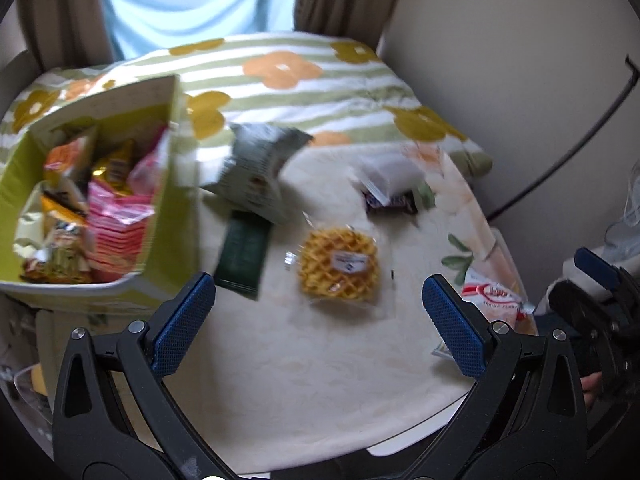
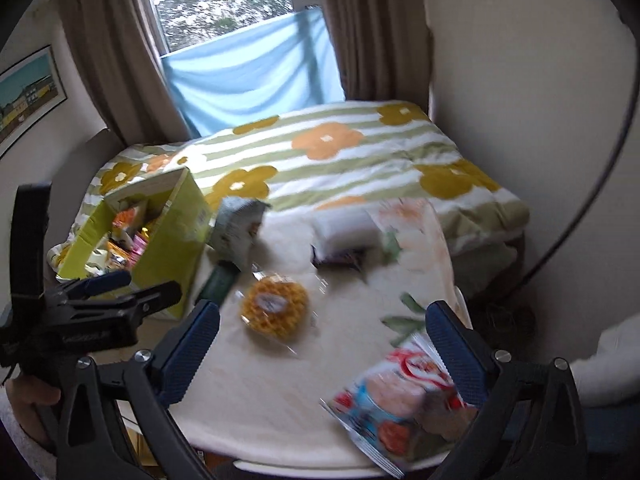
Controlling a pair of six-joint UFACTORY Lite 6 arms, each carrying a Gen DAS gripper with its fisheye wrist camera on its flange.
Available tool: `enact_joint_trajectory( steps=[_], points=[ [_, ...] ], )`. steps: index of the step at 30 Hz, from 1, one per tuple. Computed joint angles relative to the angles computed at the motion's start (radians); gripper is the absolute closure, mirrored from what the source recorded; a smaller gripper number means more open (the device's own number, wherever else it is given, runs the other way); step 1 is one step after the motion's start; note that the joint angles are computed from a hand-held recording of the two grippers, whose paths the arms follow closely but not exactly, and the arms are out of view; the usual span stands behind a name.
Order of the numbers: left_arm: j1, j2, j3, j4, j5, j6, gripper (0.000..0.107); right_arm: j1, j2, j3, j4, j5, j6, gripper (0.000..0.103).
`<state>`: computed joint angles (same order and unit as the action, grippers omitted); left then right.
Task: Organize snacks
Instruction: 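Move both open tools from the box down to the snacks on the bed, then grasp the wrapped waffle with the left tool while the right tool grasps the shrimp-flake bag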
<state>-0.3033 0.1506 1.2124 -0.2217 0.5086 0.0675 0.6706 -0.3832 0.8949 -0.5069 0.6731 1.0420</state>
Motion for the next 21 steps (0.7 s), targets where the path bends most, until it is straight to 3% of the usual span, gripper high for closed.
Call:
enact_joint_trajectory(
  steps=[5,8,15,21],
  points=[
    [-0.040,0.200,0.125,-0.023,0.014,0.072,0.004,-0.009,-0.080,-0.132,-0.009,0.019,0.124,0.000],
    [-0.042,0.345,0.234,-0.055,0.043,0.138,0.004,-0.030,-0.067,-0.166,0.042,0.040,0.157,0.000],
    [-0.039,0.628,0.492,-0.084,0.147,0.220,0.005,0.014,-0.011,-0.217,-0.041,0.081,0.439,0.000],
    [-0.062,0.759,0.625,-0.012,0.180,0.181,0.005,-0.025,0.037,-0.267,-0.013,0.014,0.561,0.000]
  ],
)
